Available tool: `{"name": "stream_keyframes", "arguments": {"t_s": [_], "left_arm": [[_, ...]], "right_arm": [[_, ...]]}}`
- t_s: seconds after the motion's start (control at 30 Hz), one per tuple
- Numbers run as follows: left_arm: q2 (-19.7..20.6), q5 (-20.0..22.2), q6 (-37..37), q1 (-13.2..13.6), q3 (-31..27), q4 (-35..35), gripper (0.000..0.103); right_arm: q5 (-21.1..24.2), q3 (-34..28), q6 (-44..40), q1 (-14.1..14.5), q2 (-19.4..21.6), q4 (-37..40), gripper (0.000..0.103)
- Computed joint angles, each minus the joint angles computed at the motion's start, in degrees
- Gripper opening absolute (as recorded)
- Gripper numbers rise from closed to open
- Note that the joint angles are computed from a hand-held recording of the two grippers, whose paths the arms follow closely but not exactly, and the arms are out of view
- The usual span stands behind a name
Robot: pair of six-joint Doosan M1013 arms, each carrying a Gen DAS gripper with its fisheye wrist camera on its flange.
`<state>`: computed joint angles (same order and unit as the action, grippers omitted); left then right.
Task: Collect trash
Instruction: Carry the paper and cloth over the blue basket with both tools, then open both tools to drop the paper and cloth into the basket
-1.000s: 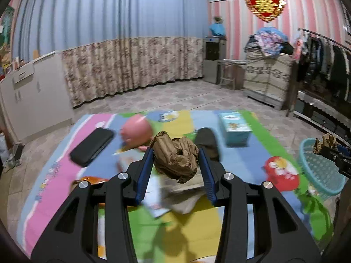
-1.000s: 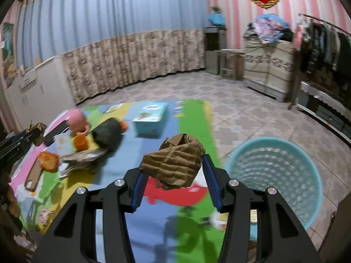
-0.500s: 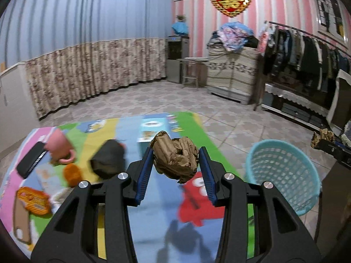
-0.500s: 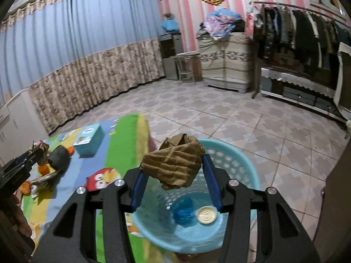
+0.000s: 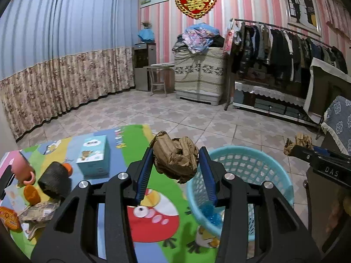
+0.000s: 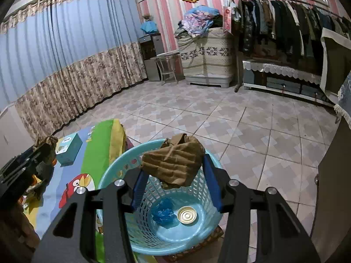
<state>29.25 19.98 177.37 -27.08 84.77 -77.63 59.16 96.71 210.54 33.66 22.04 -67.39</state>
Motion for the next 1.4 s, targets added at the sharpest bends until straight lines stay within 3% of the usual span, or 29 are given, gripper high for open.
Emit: {"name": "stream_keyframes", "arguments": {"t_s": [0.3, 0.8, 1.03, 1.13, 1.4], "left_arm": [[2.0, 3.9, -6.1, -1.3, -2.3, 6.5, 0.043], [7.0, 6.2, -18.3, -4.4, -7.8, 21.5, 0.043], [7.3, 4.1, -21.5, -4.3, -8.4, 24.1, 0.074], [6.8, 1.3, -20.3, -3.9, -7.7, 22.4, 0.087], [5.8, -1.2, -17.8, -2.1, -6.9, 18.3, 0.097]], "right_arm": [[-0.4, 0.5, 1.3, -0.6, 0.2, 1.5, 0.049], [-2.1, 1.2, 2.2, -1.8, 0.3, 3.2, 0.049], [-2.5, 0.9, 0.9, -2.0, 0.5, 3.8, 0.049], [-2.6, 0.9, 0.9, -2.0, 0.5, 3.6, 0.049], [-3.8, -2.1, -3.0, -2.4, 2.7, 4.0, 0.049]]}}
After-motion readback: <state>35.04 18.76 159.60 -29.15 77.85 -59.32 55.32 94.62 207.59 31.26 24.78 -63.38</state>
